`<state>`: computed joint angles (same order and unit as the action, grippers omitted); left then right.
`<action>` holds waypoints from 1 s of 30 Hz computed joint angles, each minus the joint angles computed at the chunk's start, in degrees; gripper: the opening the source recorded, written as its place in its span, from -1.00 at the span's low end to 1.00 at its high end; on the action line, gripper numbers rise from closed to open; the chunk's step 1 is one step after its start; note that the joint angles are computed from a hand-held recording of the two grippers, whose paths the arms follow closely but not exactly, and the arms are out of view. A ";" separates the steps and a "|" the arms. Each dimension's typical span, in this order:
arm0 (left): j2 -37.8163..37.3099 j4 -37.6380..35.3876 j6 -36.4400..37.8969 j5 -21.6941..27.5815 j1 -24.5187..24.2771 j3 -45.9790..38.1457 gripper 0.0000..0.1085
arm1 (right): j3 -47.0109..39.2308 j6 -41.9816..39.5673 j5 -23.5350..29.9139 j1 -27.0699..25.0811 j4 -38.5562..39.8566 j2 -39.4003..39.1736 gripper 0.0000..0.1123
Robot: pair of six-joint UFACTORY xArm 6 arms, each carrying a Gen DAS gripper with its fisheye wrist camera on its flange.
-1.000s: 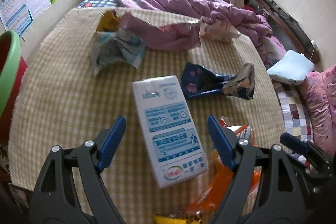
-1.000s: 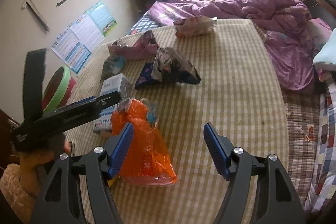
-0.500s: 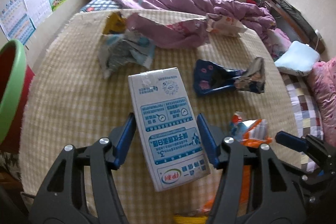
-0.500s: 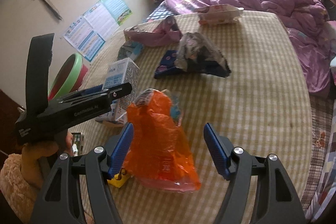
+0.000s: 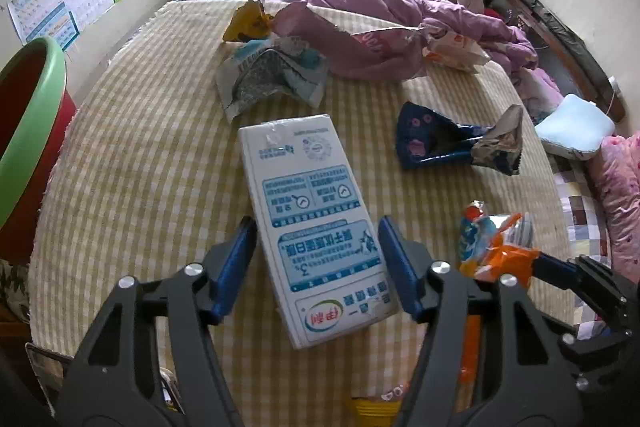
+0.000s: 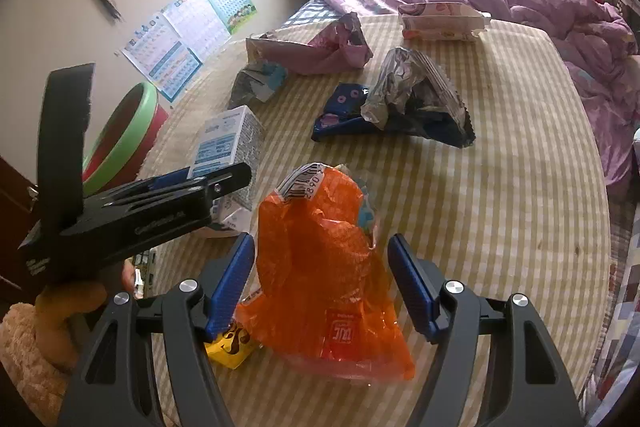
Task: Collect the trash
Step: 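Grasp the white milk carton with the left gripper while the right grasps the orange bag, then carry the white carton and orange bag over the red bucket with both grippers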
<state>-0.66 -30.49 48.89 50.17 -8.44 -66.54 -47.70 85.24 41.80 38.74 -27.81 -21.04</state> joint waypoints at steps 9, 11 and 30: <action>-2.60 -3.68 3.07 -0.03 2.46 0.44 0.07 | -0.81 -0.18 0.02 -0.95 -0.19 1.45 0.20; -3.23 -4.69 3.68 -0.02 3.18 0.33 0.07 | -1.39 -1.12 0.30 -1.12 -0.02 2.12 0.19; 0.99 -7.56 2.69 1.69 11.39 -8.68 -0.26 | -9.61 -1.96 4.69 -0.45 -7.16 5.27 -0.17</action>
